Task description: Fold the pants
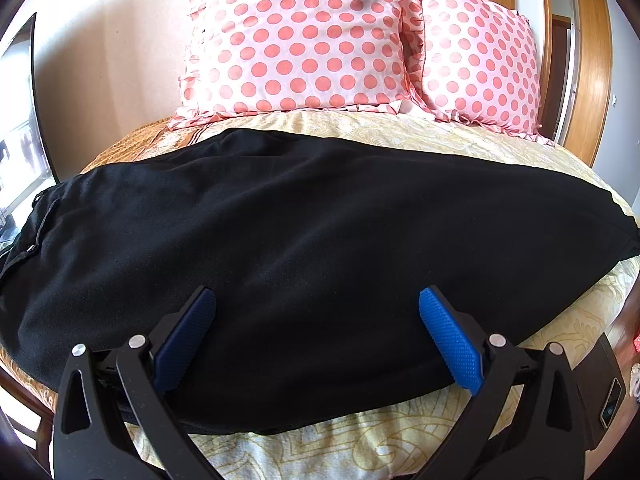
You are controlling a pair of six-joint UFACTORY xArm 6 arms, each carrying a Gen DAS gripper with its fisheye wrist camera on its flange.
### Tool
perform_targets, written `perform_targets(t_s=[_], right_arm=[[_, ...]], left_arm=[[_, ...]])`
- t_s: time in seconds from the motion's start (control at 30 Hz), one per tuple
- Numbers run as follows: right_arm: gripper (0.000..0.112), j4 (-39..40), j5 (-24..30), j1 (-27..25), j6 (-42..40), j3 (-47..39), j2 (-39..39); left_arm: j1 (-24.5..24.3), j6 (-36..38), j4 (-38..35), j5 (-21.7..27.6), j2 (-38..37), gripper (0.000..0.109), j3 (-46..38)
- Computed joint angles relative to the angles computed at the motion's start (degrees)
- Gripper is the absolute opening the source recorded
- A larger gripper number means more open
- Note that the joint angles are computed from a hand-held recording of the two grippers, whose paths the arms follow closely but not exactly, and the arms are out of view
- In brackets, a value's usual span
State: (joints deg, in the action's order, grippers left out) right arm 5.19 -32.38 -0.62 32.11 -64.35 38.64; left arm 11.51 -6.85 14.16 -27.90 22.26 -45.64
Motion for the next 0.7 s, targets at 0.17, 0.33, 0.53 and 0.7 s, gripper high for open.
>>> perform_targets(t_s=[0.17, 0.33, 0.53, 0.7], right_arm=[[0.037, -8.20, -3.59, -0.71, 8.84, 0.01, 1.06], [0.011, -9.62, -4.75, -1.99, 13.45, -3.48, 4.08], [0.006, -9.34, -10.51, -0.65, 8.81, -3.58, 3.66], [0.005, -19.56, -15.16, 1.37, 9.67, -5.03, 0.60]], left_arm=[[-0.27, 0.45, -0.61, 0.25, 0.04, 0.101, -0.17], [0.25, -0.70, 1.33, 0.11, 0.30, 0.101, -0.45], [0.07, -0.47, 0.93, -0.19, 0.24, 0.101, -0.20], [-0.04, -0.22, 0.51, -0.26, 0.23, 0.101, -0.11]])
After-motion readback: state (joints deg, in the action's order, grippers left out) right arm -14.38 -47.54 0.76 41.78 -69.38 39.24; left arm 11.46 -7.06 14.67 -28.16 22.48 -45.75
